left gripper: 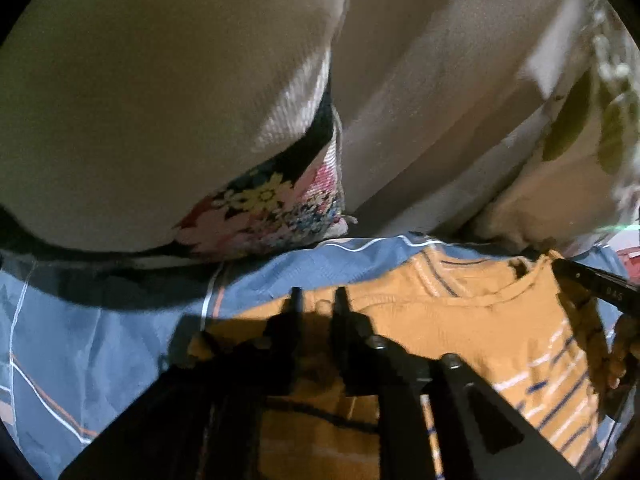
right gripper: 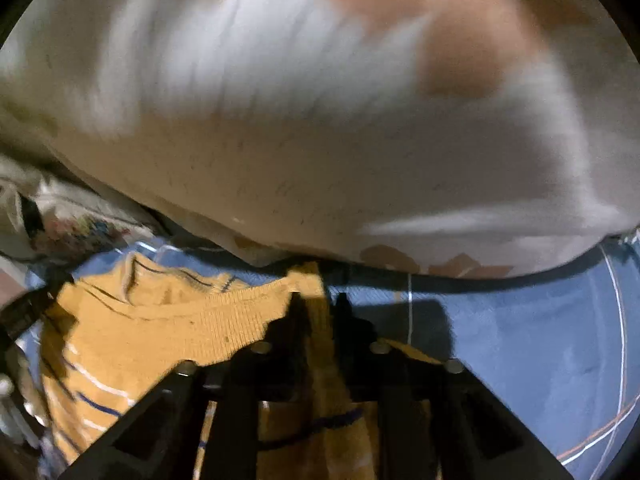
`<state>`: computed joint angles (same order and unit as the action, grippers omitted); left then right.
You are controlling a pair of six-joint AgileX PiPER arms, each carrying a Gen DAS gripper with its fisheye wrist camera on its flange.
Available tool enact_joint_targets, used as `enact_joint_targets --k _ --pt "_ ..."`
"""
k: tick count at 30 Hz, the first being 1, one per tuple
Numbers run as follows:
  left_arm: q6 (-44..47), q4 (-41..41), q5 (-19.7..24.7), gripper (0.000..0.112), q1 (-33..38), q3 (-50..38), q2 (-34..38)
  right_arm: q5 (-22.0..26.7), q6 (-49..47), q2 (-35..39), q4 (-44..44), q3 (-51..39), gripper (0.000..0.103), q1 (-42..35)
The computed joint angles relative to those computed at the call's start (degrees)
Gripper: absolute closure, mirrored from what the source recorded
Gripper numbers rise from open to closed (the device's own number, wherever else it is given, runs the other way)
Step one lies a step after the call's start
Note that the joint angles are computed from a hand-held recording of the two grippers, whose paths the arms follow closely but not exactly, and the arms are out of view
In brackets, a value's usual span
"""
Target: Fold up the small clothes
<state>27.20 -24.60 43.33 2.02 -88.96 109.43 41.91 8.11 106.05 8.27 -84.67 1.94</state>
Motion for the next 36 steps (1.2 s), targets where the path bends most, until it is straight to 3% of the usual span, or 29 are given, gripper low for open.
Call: enact_joint_targets --k 2,6,8,10,15,22,26,31,36 --pt "2.33 -3.07 1.43 0.083 1.63 1.93 -2.8 -0.36 -1.84 -4.02 2.9 2.53 0.056 -1.84" --pt "5.59 -7.85 4.91 0.077 5.18 5.77 -8.36 0.92 -6.39 -12.39 8.21 8.21 0.047 -6.63" --pt "6.98 -10.34 6.87 0.064 8.53 8.44 -11.94 2.34 -10.65 -17.14 13.74 12.81 0.039 -10.69" --pt "8.57 -12.76 8.47 0.058 12.55 11.64 -15.12 5.38 -15.84 -22.2 20.82 18.69 0.035 -16.37" --pt "11.3 -17.53 13.41 0.049 23.36 20.21 -19.84 11.26 -22.57 -31.65 29.62 33.08 0.032 -24.45" --pt "15.37 -22.24 18.74 0.049 31.59 31.51 -21.97 12.22 -23.64 -42.23 31.67 45.2 0.032 -25.74" --pt "14.9 -21.92 16.48 0.049 31.08 35.42 -24.4 10.42 -21.12 -43.53 29.36 46.4 0.032 -22.73" --pt "8.5 -12.04 5.5 0.049 22.95 38.0 -29.0 8.12 -17.09 -43.46 25.6 46.57 0.031 -18.99" --pt "11.1 -17.43 9.08 0.049 24.36 37.97 -26.53 9.96 -19.9 -43.7 31.91 50.35 0.031 -23.82"
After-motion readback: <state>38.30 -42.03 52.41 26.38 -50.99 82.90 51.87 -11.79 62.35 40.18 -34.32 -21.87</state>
